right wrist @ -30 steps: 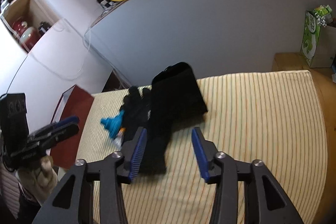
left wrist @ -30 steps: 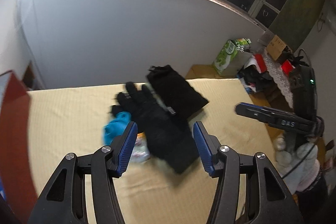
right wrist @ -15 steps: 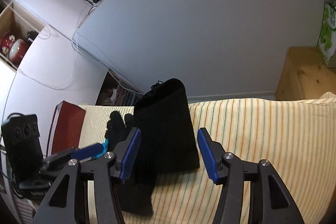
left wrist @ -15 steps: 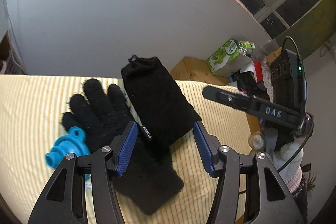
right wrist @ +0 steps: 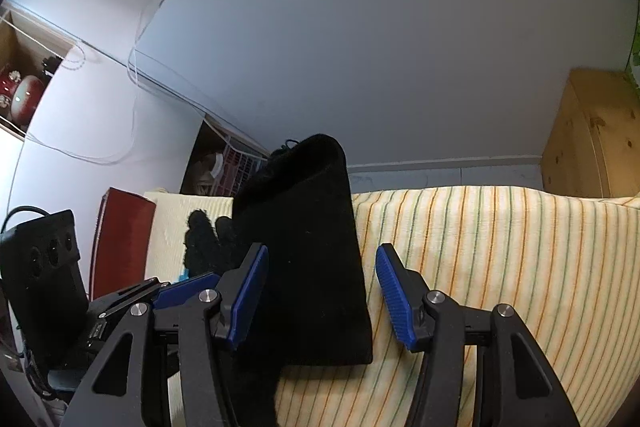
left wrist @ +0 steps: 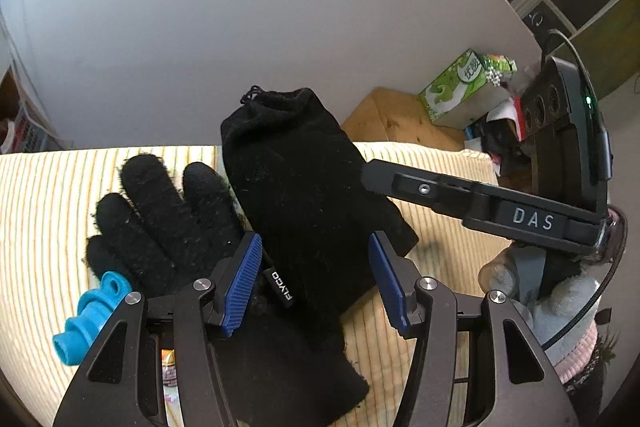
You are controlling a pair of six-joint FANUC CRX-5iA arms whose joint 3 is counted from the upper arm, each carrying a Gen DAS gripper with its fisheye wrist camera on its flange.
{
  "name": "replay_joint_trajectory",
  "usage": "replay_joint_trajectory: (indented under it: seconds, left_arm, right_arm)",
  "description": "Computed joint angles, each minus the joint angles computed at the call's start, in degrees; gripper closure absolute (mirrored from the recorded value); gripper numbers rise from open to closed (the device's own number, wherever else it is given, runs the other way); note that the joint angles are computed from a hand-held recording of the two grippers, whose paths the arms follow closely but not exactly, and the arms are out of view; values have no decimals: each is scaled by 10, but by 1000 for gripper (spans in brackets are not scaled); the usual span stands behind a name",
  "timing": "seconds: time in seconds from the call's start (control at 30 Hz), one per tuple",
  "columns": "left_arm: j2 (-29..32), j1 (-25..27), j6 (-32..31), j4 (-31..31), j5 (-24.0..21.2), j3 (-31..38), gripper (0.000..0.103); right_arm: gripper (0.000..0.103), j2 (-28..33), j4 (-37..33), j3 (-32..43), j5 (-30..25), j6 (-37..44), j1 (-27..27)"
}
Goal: Organize soft objects
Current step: 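Close the left tool on the black pouch while the right tool also grips it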
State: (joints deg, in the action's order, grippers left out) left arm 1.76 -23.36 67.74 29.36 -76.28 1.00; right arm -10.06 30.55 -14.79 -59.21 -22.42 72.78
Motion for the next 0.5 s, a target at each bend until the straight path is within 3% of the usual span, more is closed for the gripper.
replay_joint_trajectory:
  seconds: [0.23,0.37,0.5]
  left_arm:
    - [13,-7,0,-6,5,2,48]
    - [17,-9,-5,-1,10,0,51]
    - [9,-13,-14,1,23,-7,52]
  right_arm:
    - [51,-1,-11,-16,51,1,-12]
    - [68,4,-23,-9,48,6,-8]
    - [72,5,0,-11,34,-20,8]
